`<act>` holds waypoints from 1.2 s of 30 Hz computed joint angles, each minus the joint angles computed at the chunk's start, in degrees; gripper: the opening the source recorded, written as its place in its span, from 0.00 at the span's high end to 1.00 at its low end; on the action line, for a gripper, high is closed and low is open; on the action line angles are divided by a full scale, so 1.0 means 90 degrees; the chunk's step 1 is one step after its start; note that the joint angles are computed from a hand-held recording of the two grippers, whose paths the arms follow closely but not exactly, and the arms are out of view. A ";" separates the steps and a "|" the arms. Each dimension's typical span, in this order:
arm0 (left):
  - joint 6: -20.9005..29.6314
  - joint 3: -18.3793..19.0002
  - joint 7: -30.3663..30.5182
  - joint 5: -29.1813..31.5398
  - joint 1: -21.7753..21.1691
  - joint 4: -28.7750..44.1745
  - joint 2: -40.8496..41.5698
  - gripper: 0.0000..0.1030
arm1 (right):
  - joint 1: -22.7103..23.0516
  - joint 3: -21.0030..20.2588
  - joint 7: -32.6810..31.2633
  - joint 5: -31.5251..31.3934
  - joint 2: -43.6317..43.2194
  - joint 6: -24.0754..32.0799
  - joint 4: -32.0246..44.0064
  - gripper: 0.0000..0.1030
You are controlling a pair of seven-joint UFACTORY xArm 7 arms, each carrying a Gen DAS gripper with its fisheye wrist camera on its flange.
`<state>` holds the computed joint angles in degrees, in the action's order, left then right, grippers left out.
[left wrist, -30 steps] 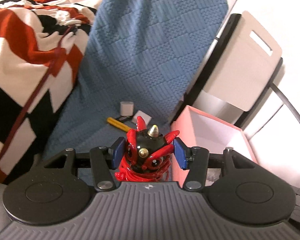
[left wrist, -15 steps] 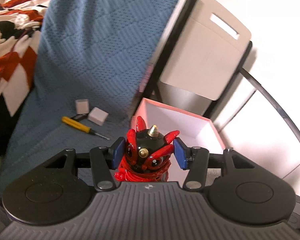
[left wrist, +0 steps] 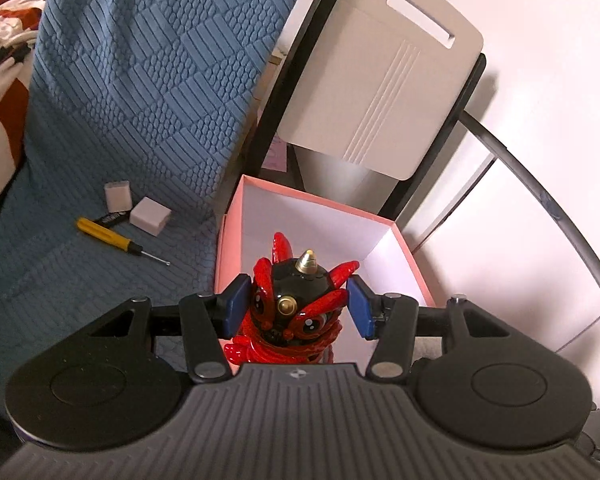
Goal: Organize rigid objects
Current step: 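Carry both toys over the pink box with both tools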
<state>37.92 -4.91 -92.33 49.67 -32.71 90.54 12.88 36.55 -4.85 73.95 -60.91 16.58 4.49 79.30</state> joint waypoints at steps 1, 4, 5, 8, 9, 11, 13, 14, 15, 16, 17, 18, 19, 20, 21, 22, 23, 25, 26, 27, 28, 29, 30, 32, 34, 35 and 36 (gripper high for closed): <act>0.0097 0.0010 -0.0055 0.0002 -0.0024 0.0157 0.0124 0.43 | -0.0145 0.0133 -0.0299 0.0254 0.0053 0.0033 0.0058 0.67; 0.0105 0.0073 0.0022 -0.0149 -0.0047 0.0545 0.0476 0.43 | -0.0614 0.0587 -0.1411 0.1278 0.0212 -0.0043 0.0160 0.67; 0.0105 0.0103 0.0114 -0.0248 -0.0057 0.0697 0.0616 0.43 | -0.0769 0.0768 -0.1839 0.1616 0.0285 0.0016 0.0234 0.67; 0.0142 0.0247 0.0402 -0.0527 -0.0135 0.1181 0.1037 0.43 | -0.1182 0.1233 -0.2924 0.2515 0.0531 0.0207 0.0489 0.67; 0.0142 0.0293 0.0521 -0.0648 -0.0148 0.1347 0.1182 0.43 | -0.1328 0.1399 -0.3262 0.2810 0.0639 0.0282 0.0604 0.67; 0.0148 0.0403 0.0741 -0.0882 -0.0185 0.1695 0.1496 0.43 | -0.1490 0.1579 -0.3774 0.3235 0.0854 0.0464 0.0852 0.67; 0.0144 0.0517 0.0986 -0.1063 -0.0231 0.1992 0.1772 0.43 | -0.1656 0.1787 -0.4305 0.3649 0.1099 0.0670 0.1141 0.67; 0.0130 0.0557 0.1118 -0.1190 -0.0232 0.2145 0.1919 0.43 | -0.1709 0.1857 -0.4541 0.3822 0.1235 0.0779 0.1304 0.67; 0.0142 0.0587 0.1231 -0.1354 -0.0224 0.2317 0.2070 0.43 | -0.1728 0.1898 -0.4755 0.3968 0.1386 0.0918 0.1496 0.67; 0.0165 0.0622 0.1337 -0.1509 -0.0220 0.2471 0.2208 0.43 | -0.1755 0.1948 -0.4959 0.4128 0.1522 0.1051 0.1669 0.67; 0.0234 0.0636 0.1509 -0.1684 -0.0205 0.2685 0.2382 0.43 | -0.1820 0.2053 -0.5195 0.4334 0.1670 0.1192 0.1851 0.67; 0.0324 0.0629 0.1713 -0.1882 -0.0180 0.2921 0.2558 0.43 | -0.1899 0.2177 -0.5449 0.4552 0.1838 0.1332 0.2059 0.67; 0.0349 0.0637 0.1872 -0.2047 -0.0158 0.3071 0.2687 0.43 | -0.1923 0.2227 -0.5624 0.4718 0.1978 0.1457 0.2241 0.67; 0.0350 0.0664 0.1989 -0.2186 -0.0150 0.3196 0.2802 0.43 | -0.1931 0.2248 -0.5773 0.4866 0.2116 0.1578 0.2419 0.67; 0.0371 0.0694 0.2094 -0.2324 -0.0147 0.3333 0.2919 0.43 | -0.1919 0.2241 -0.5910 0.4982 0.2242 0.1691 0.2587 0.67; 0.0428 0.0725 0.2201 -0.2464 -0.0147 0.3495 0.3047 0.43 | -0.1875 0.2189 -0.5999 0.5070 0.2350 0.1797 0.2743 0.66; 0.0493 0.0759 0.2293 -0.2582 -0.0157 0.3637 0.3157 0.43 | -0.1837 0.2134 -0.6074 0.5157 0.2416 0.1877 0.2840 0.66; 0.0565 0.0827 0.2449 -0.2759 -0.0176 0.3861 0.3344 0.43 | -0.1829 0.2114 -0.6315 0.5381 0.2575 0.1999 0.3021 0.66; 0.0605 0.0838 0.2538 -0.2851 -0.0174 0.3963 0.3431 0.43 | -0.1798 0.2069 -0.6395 0.5470 0.2637 0.2058 0.3105 0.66; 0.0654 0.0834 0.2638 -0.2950 -0.0168 0.4074 0.3521 0.43 | -0.1768 0.2017 -0.6469 0.5551 0.2676 0.2092 0.3140 0.66; 0.0718 0.0838 0.2723 -0.3039 -0.0174 0.4212 0.3624 0.43 | -0.1744 0.1967 -0.6544 0.5641 0.2739 0.2154 0.3215 0.66; 0.0778 0.0841 0.2806 -0.3125 -0.0174 0.4342 0.3719 0.43 | -0.1733 0.1926 -0.6613 0.5748 0.2804 0.2221 0.3303 0.66; 0.0803 0.0846 0.2876 -0.3200 -0.0174 0.4431 0.3790 0.43 | -0.1706 0.1878 -0.6662 0.5847 0.2844 0.2241 0.3344 0.66; 0.0956 0.0840 0.3036 -0.3363 -0.0174 0.4711 0.3986 0.43 | -0.1637 0.1756 -0.6749 0.6015 0.2899 0.2274 0.3402 0.66; 0.1064 0.0858 0.3140 -0.3482 -0.0183 0.4864 0.4104 0.43 | -0.1573 0.1642 -0.6830 0.6185 0.2892 0.2241 0.3362 0.66; 0.1054 0.0868 0.3155 -0.3529 -0.0185 0.4865 0.4126 0.43 | -0.1565 0.1605 -0.6897 0.6285 0.2907 0.2224 0.3368 0.66; 0.0944 0.0911 0.3108 -0.3534 -0.0202 0.4770 0.4095 0.41 | -0.1585 0.1609 -0.7017 0.6397 0.2885 0.2174 0.3305 0.65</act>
<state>46.42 3.29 -64.36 17.87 -34.52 133.48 49.73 22.29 9.62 10.80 -3.34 42.55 24.05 109.05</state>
